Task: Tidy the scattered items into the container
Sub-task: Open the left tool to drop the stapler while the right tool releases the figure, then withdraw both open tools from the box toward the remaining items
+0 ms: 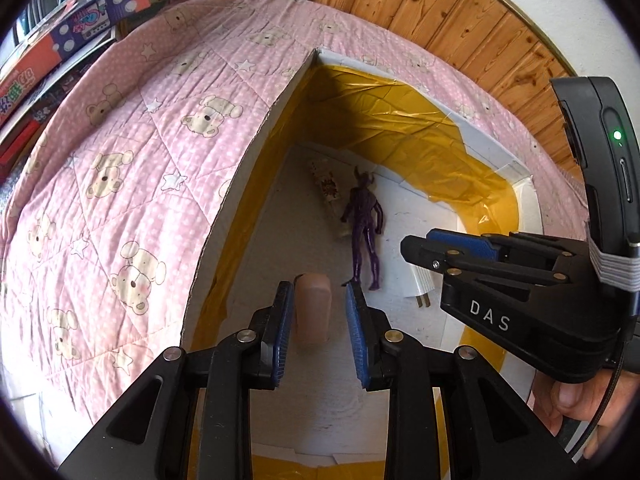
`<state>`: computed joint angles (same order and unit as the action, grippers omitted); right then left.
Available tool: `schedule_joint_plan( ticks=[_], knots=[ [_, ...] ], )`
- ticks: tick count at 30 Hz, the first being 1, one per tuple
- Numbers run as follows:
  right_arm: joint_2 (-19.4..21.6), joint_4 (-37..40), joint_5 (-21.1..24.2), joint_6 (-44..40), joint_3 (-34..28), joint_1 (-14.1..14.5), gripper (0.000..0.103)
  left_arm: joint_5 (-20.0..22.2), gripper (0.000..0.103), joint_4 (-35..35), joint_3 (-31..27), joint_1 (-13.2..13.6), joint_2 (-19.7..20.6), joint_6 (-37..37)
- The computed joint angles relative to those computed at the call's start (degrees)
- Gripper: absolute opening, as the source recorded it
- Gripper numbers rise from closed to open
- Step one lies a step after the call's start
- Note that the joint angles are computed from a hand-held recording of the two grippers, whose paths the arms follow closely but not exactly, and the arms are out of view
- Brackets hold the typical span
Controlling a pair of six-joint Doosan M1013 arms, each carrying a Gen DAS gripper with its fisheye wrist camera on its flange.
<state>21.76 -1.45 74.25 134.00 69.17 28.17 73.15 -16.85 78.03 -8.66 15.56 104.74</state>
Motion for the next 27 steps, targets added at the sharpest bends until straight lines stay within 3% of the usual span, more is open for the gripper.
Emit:
schedule_joint_plan(
  ticks=[7, 27],
  knots=[
    [-2.29, 0.18, -2.89, 0.90, 1.41, 1.50, 0.024, -2.01, 0.029, 1.11, 2.17, 0.11, -2.89, 1.72],
    [-7.51, -4.89, -1.83, 2.14, 5.35, 8.66, 0.030, -4.35, 0.029, 1.30, 9.36, -0.16, -12.42, 7.81]
  ],
)
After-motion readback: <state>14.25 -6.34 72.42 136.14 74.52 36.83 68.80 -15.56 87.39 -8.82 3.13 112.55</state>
